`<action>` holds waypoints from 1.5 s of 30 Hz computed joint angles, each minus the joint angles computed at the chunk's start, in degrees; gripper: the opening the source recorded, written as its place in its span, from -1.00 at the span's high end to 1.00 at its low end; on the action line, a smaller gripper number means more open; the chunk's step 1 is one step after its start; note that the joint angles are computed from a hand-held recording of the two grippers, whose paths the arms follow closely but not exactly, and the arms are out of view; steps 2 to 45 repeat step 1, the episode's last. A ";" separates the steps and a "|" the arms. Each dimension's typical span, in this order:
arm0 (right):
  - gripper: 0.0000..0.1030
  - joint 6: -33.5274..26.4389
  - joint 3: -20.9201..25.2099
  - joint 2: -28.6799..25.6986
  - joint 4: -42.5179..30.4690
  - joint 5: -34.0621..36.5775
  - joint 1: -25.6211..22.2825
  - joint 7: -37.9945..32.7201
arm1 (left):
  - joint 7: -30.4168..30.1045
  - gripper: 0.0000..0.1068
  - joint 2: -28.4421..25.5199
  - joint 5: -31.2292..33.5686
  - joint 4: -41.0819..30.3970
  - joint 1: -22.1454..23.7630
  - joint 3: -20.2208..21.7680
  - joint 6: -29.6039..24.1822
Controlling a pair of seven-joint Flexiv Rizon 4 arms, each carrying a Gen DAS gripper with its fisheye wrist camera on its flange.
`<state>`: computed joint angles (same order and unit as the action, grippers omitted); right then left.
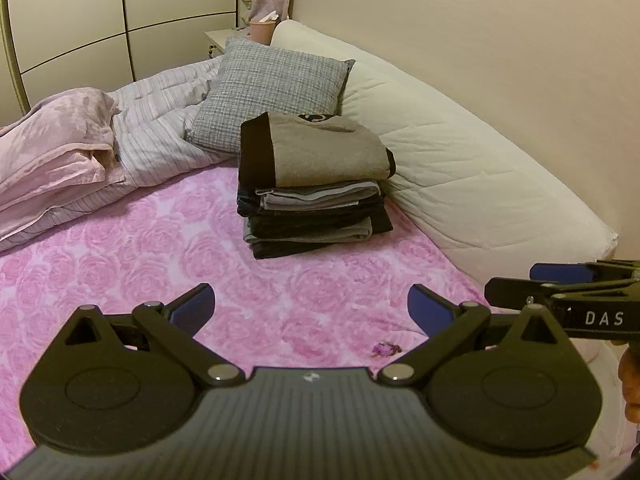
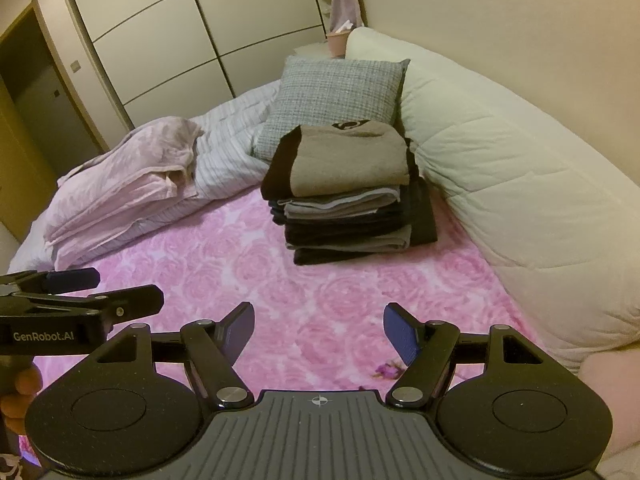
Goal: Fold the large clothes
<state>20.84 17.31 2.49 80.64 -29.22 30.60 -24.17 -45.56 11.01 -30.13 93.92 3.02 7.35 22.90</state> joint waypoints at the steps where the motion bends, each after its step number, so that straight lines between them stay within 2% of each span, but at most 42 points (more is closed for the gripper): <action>1: -0.33 0.33 -0.21 0.20 0.21 0.43 -0.24 -0.59 | -0.38 -0.90 0.07 0.26 0.09 -0.06 -0.18 0.23; 45: -0.33 0.33 -0.21 0.20 0.21 0.43 -0.24 -0.59 | -0.38 -0.90 0.07 0.26 0.09 -0.06 -0.18 0.23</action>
